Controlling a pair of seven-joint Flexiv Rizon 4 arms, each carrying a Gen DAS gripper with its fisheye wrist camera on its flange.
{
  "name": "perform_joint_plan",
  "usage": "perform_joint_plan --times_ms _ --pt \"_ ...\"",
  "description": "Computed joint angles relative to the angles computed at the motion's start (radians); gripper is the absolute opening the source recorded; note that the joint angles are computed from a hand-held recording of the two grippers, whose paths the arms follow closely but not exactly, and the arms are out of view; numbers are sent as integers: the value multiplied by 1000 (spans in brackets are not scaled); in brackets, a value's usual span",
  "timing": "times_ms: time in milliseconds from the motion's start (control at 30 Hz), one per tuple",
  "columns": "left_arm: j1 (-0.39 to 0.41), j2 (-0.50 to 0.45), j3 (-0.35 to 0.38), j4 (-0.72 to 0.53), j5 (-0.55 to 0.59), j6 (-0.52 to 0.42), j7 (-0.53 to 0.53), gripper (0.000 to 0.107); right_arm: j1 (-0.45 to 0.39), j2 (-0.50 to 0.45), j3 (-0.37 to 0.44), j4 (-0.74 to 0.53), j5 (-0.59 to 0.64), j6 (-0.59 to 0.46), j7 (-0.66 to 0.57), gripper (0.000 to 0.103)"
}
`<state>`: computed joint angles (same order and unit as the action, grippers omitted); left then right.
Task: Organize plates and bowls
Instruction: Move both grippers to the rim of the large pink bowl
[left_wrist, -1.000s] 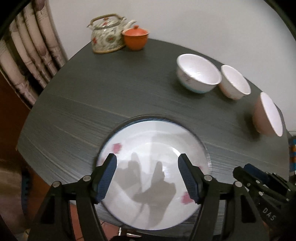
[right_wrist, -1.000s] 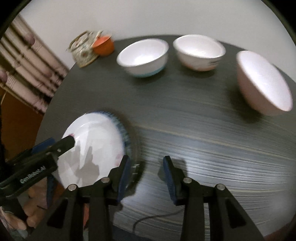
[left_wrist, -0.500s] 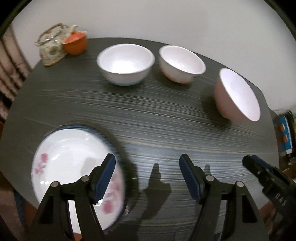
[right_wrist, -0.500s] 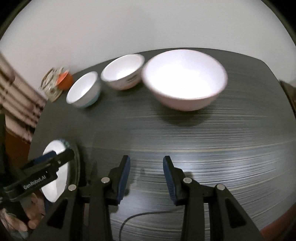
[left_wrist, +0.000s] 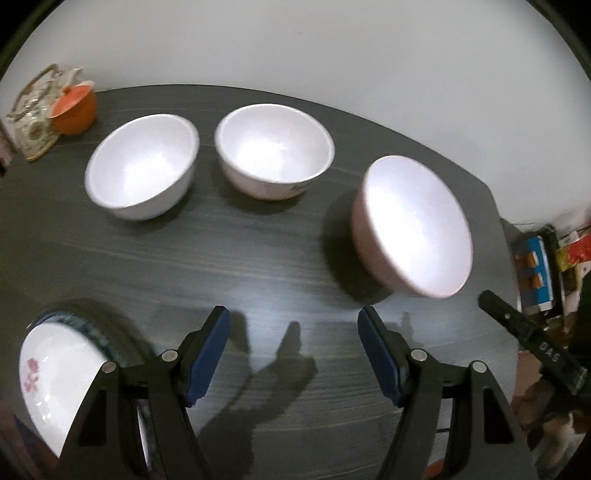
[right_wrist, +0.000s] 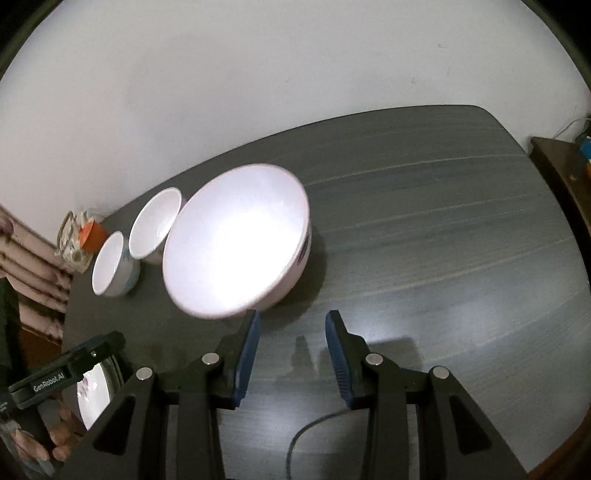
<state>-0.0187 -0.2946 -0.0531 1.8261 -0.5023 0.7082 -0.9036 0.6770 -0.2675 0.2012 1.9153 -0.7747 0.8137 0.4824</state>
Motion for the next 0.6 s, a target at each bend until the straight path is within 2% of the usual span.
perform_joint_plan --times_ms 133,267,433,533,600 --pt "-13 -41 -20 -65 -12 -48 -56 68 -32 -2 -12 4 5 37 -43 38" --pt "-38 -77 -33 -102 -5 -19 -100 68 -57 -31 -20 -19 50 64 -109 38" --pt "-63 -126 -37 -154 40 -20 -171 67 -54 -60 -38 -34 68 83 -130 38" --pt "-72 -145 -40 -174 69 -35 -190 65 -50 -69 -50 -33 66 93 -121 38" --pt "-84 -156 -38 -183 95 -24 -202 58 -51 -59 -53 -14 62 103 -106 38"
